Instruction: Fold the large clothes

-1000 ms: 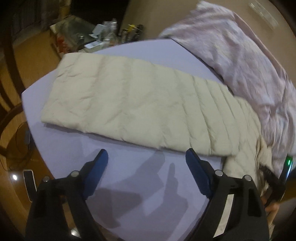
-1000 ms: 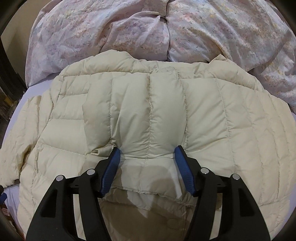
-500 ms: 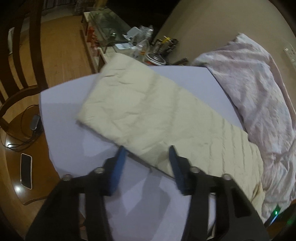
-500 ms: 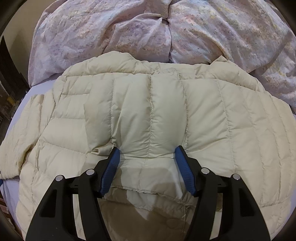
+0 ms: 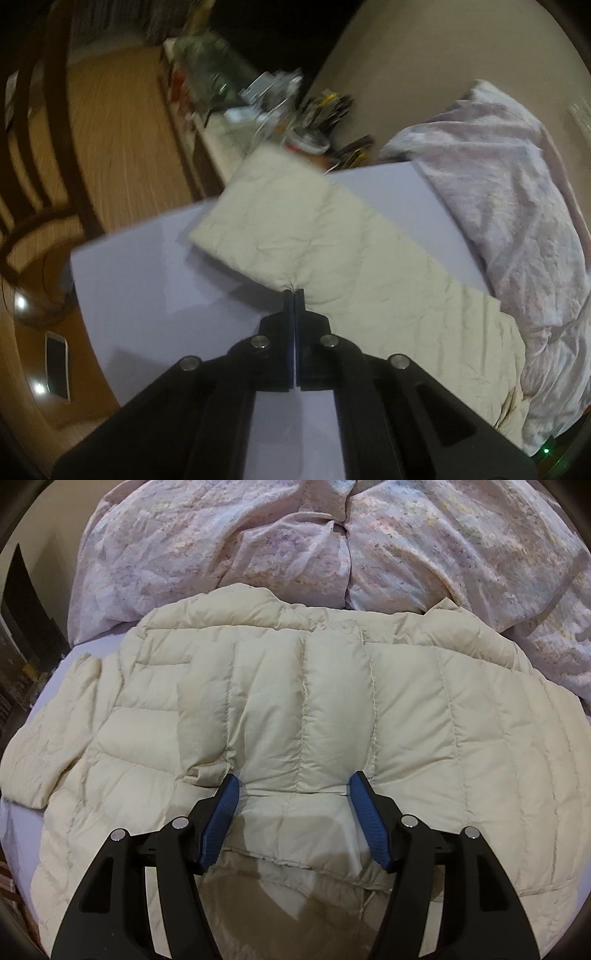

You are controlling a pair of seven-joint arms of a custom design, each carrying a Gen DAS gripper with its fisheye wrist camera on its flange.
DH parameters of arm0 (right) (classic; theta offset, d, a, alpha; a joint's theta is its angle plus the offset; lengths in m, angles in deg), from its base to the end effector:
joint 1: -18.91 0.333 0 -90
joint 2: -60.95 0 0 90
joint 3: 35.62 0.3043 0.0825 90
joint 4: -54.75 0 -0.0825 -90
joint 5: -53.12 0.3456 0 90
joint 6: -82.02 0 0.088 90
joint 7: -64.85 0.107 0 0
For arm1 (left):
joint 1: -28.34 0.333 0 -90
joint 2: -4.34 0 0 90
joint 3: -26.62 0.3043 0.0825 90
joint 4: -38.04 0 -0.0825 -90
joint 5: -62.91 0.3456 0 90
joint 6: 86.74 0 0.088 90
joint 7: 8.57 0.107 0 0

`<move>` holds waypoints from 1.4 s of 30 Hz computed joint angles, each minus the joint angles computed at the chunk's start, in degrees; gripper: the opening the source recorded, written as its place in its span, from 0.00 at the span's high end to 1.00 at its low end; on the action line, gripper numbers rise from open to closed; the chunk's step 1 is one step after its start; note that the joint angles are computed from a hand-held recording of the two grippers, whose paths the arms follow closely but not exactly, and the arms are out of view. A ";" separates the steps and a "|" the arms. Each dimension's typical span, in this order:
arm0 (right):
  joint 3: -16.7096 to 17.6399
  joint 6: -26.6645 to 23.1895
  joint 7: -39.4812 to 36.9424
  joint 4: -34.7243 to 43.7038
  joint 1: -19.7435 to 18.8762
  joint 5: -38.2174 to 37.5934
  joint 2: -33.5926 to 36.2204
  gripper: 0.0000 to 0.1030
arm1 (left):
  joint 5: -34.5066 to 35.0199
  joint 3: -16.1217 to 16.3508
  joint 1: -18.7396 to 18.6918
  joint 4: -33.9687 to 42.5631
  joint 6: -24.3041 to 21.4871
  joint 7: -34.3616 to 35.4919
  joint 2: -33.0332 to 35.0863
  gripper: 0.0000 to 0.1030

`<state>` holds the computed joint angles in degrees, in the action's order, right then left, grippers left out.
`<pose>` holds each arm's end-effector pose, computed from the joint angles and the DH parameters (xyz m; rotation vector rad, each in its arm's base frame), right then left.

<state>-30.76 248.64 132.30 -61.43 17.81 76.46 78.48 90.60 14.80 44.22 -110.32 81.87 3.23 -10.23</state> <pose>0.6061 0.0122 0.3735 -1.9065 1.7631 -0.4325 0.4399 -0.0009 0.4217 -2.5701 0.7820 -0.7365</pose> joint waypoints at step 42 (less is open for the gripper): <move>-9.02 -4.53 -28.08 -9.25 -9.09 35.46 -11.49 0.38 | -23.59 -10.53 -36.63 60.14 -12.19 54.42 45.38 0.49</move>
